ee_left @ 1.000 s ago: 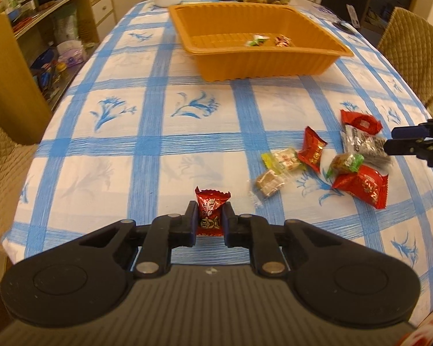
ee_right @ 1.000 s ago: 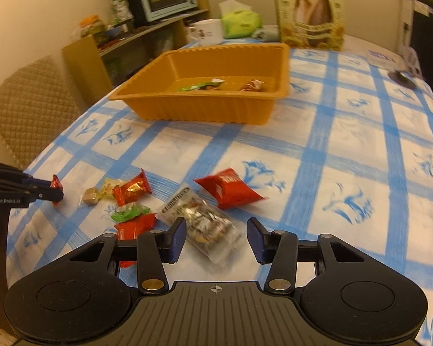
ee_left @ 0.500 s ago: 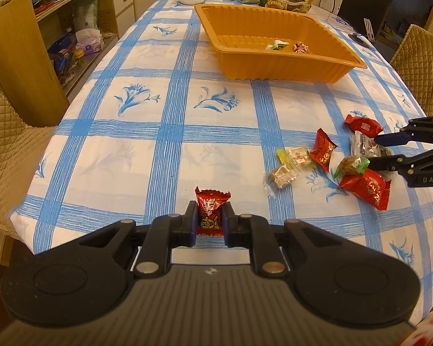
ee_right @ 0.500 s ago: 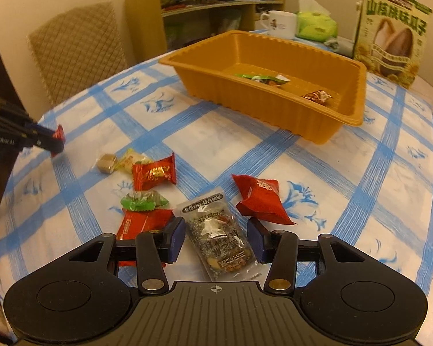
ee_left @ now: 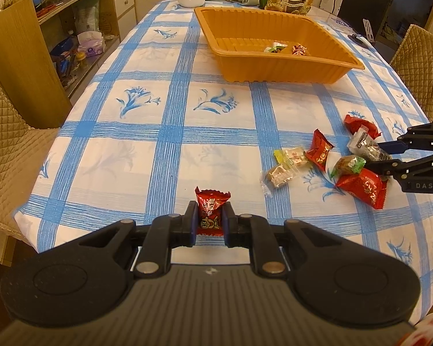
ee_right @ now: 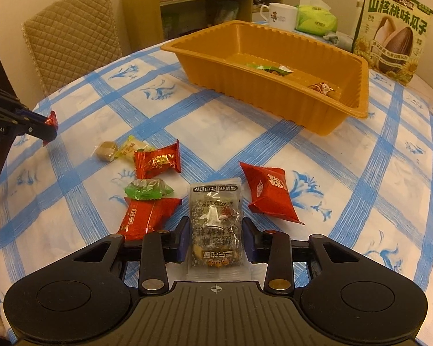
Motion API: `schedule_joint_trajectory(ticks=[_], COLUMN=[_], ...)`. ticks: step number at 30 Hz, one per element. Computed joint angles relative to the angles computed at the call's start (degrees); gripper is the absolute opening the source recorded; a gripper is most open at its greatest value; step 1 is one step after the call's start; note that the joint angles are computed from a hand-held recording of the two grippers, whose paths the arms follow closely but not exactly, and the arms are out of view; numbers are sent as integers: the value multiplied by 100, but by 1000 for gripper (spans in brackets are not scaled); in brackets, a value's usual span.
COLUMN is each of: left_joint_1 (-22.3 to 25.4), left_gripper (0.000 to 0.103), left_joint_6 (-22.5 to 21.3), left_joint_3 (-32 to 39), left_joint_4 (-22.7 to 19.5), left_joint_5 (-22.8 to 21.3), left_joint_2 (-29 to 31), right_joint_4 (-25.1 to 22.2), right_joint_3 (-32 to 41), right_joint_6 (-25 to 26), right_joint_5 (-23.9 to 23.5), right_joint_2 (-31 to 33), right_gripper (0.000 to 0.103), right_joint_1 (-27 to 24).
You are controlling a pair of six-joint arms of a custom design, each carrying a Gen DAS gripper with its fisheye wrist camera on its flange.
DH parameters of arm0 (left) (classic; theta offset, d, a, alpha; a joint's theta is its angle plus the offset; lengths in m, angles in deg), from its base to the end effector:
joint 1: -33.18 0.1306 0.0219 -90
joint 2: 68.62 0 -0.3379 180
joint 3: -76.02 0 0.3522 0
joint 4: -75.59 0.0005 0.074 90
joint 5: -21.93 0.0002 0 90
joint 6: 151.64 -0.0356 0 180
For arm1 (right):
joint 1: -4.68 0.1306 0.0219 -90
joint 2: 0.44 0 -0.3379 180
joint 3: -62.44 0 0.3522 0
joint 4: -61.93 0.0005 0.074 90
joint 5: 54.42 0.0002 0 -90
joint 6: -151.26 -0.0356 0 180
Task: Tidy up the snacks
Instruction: 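Carry the red candy and clear nut bag over the orange tray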
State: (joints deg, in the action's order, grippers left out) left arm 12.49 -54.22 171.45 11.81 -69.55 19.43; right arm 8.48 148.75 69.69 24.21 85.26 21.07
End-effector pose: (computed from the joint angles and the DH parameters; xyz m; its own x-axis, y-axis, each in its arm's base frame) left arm 0.3932 -0.1481 0.4222 -0.8166 0.1704 -0.5515 0.2363 0.9704 -0.0501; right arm 0.3957 0.1232 0.3844 -0.6990 -0.3554 -0.6205 -0.4987 0.8642 0.0669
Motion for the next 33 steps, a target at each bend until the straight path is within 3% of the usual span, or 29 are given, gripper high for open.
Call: schedule_joint_trajectory(ticks=[9, 19, 26, 33], left_joint_1=[2, -35, -15, -7], left_gripper=[15, 15, 15, 15], left_joint_6=[80, -132, -480, -791], left_joint_3=[228, 1044, 2084, 3630], left_joint_4=[-98, -58, -3, -179], left_joint_5=[90, 251, 358, 457], left_joint_2=[44, 467, 1219, 2287], right_joint_4=[11, -102, -52, 12], right_joint_3=[96, 704, 1522, 2502], right_joint_6=[-406, -1452, -1851, -2018], right_joint_5=[84, -43, -62, 76], right_joint_2=[-245, -148, 366, 1110], right_gripper=[37, 38, 38, 38], right_joint_1=[-56, -320, -410, -377])
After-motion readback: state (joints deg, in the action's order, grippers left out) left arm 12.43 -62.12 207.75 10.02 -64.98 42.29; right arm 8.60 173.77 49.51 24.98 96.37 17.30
